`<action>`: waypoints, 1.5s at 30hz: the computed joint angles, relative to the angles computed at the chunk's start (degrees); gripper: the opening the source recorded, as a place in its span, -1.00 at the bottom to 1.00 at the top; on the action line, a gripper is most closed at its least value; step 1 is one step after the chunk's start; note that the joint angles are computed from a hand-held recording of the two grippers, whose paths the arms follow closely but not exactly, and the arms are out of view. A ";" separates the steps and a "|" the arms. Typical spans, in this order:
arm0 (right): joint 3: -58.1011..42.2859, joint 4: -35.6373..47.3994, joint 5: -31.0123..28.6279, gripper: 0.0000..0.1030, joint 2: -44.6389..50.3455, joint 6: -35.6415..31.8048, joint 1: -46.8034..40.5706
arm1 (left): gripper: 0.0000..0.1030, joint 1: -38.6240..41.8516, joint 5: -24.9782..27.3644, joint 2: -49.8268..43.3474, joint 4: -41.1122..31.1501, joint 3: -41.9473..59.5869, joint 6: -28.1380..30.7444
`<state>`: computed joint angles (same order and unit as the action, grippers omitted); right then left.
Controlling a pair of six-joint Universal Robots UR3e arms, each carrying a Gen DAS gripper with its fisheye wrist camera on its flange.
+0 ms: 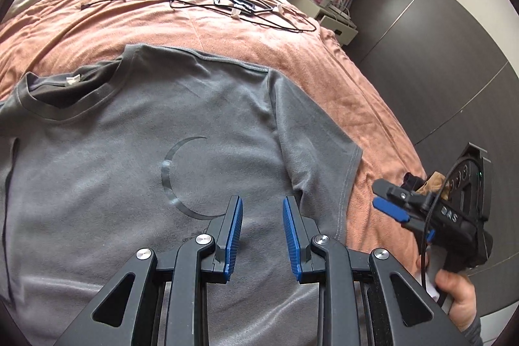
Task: Fold small clothes
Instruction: 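Fold the sleeve onto the shirt body with the right gripper and release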
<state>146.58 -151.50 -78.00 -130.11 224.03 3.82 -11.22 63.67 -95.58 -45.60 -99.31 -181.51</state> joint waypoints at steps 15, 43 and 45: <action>-6.12 -13.27 -1.37 -0.98 23.42 -4.66 -1.72 | -0.47 3.44 1.26 -1.92 1.97 -3.25 1.36; -49.14 -4.88 -14.85 -0.99 52.14 -1.13 25.29 | -0.47 21.26 -4.12 11.19 -9.28 -8.68 11.46; -51.14 -5.16 -14.18 -0.99 54.74 -1.52 25.14 | -0.47 22.17 -3.88 10.81 -9.23 -8.90 12.08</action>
